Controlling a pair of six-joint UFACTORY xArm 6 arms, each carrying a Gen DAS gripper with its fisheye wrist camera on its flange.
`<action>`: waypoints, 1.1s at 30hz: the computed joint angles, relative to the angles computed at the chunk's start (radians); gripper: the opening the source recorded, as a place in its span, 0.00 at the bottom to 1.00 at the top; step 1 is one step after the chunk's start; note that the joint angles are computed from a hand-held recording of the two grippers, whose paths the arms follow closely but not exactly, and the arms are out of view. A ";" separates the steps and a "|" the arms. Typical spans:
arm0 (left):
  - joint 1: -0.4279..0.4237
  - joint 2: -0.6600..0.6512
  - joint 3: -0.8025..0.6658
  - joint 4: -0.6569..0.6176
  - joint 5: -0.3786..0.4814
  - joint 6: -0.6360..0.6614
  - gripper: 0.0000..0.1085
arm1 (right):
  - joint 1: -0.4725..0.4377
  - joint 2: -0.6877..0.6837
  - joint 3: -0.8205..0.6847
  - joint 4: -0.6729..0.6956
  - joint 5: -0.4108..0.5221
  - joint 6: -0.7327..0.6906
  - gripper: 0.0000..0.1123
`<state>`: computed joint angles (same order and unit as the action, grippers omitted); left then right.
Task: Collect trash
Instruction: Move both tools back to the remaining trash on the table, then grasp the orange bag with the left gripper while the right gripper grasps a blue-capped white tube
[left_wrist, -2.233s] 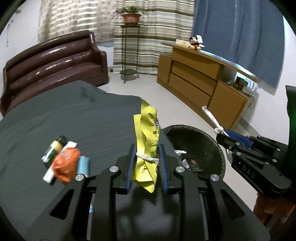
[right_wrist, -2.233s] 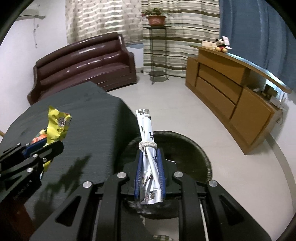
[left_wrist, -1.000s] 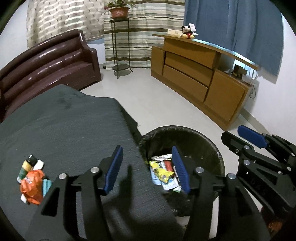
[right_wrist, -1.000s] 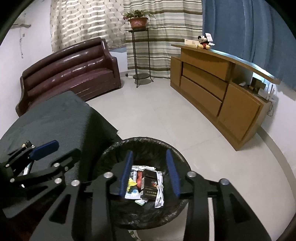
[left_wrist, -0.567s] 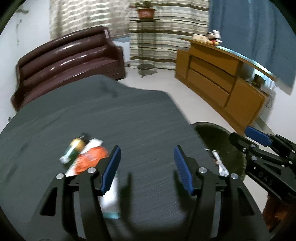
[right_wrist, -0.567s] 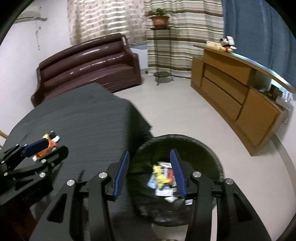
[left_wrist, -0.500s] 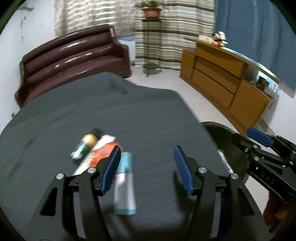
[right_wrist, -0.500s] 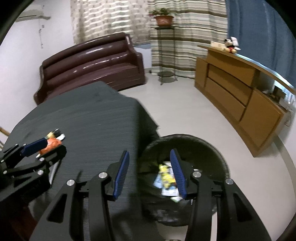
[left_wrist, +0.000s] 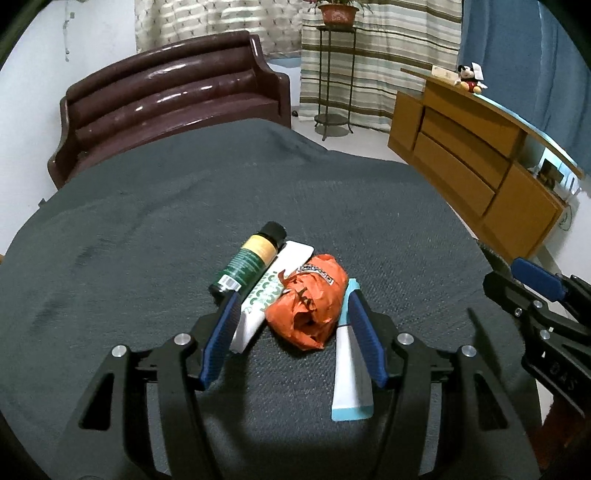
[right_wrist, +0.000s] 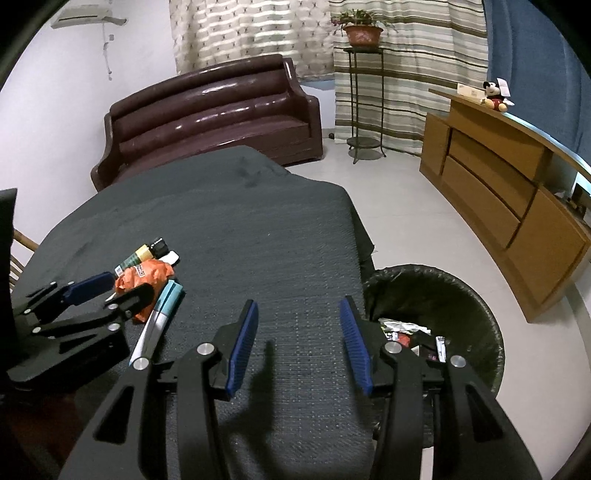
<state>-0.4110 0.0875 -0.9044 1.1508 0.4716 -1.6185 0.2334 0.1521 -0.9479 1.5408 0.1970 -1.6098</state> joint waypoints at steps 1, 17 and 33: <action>0.003 0.010 -0.008 -0.007 -0.009 0.010 0.54 | 0.005 0.003 -0.002 0.000 -0.004 0.004 0.41; 0.009 -0.073 0.060 0.116 -0.065 -0.071 0.38 | 0.027 0.003 -0.005 -0.034 -0.011 0.041 0.41; 0.094 -0.359 0.348 0.075 0.042 -0.080 0.39 | 0.169 -0.006 0.042 -0.177 -0.018 0.168 0.41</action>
<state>-0.3169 -0.2716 -0.5560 1.2262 0.5133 -1.6989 0.4026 0.1463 -0.9055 1.3636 0.1785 -1.4419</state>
